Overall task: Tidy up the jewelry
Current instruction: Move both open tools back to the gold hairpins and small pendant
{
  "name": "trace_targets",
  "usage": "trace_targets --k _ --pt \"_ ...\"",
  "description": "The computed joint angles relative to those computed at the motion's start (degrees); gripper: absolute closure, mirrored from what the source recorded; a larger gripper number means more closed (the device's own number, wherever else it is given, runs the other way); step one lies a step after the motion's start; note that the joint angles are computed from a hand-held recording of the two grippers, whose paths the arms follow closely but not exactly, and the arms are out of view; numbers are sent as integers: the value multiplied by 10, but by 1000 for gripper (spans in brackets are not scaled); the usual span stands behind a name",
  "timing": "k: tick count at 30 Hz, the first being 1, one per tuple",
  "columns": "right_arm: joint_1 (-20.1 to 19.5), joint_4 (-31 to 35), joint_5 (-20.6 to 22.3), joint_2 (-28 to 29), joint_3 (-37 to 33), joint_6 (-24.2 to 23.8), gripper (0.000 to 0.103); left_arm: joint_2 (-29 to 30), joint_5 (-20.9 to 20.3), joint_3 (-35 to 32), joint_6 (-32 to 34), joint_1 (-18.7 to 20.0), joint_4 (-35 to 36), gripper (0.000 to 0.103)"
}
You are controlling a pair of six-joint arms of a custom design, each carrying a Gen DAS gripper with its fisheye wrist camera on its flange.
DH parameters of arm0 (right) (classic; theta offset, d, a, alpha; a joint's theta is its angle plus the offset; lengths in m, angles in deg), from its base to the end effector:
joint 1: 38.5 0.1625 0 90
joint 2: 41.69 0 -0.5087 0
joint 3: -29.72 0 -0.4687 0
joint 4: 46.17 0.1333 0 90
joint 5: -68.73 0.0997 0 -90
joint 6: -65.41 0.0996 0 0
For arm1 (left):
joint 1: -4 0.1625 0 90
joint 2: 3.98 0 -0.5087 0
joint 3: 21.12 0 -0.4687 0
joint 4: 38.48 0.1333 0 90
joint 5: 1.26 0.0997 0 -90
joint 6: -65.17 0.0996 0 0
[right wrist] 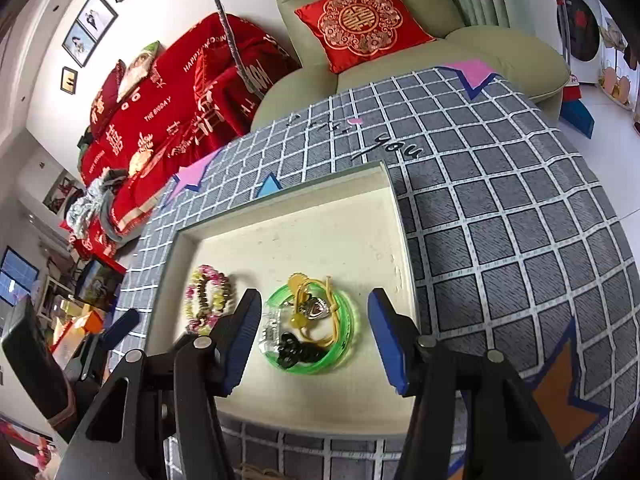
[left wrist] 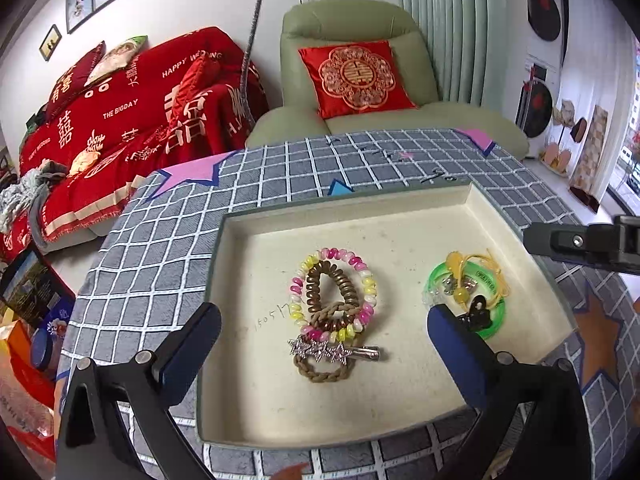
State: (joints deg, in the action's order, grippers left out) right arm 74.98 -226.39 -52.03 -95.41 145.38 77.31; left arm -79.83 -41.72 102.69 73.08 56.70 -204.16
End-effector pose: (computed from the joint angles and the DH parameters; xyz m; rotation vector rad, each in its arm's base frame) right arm 0.3345 -0.5632 0.1308 0.0847 -2.6565 0.8580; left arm -0.1709 -0.5694 0.2968 0.6413 2.2205 -0.8169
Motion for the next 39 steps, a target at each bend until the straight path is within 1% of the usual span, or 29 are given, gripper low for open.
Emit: trace_targets --k 1,2,3,6,9,11,17,24,27,30,32,33,35,39 --pt "2 -2 2 -2 3 -1 28 -5 1 2 -4 -2 3 0" --pt "5 -6 4 -5 8 -1 24 -11 3 5 -12 -4 11 0" --pt "6 -8 6 -8 12 -1 22 -19 4 9 -20 -6 17 0" --pt "13 -12 13 -18 28 3 22 -44 7 24 -37 -14 34 0" --pt "24 -15 10 -24 44 -3 22 -69 19 44 -56 -24 49 0" --pt "33 -8 2 -27 54 -2 22 -86 22 57 -70 -28 63 0" --pt "50 10 7 -32 92 11 22 -131 42 93 -100 -38 100 0" --pt "59 34 -12 -14 110 14 22 -154 36 109 -130 -30 149 0" --pt "62 37 -18 -8 111 13 22 -159 38 115 -137 -32 158 0" --pt "65 40 -24 -3 110 4 29 -162 38 118 -144 -31 163 0" --pt "65 41 -28 -1 108 2 37 -161 36 115 -149 -29 168 0" --pt "64 41 -27 -1 108 5 39 -161 36 115 -150 -29 170 0" --pt "62 44 -26 0 106 2 50 -162 39 116 -150 -30 170 0" --pt "60 47 -19 1 106 -4 58 -161 39 116 -149 -29 169 0"
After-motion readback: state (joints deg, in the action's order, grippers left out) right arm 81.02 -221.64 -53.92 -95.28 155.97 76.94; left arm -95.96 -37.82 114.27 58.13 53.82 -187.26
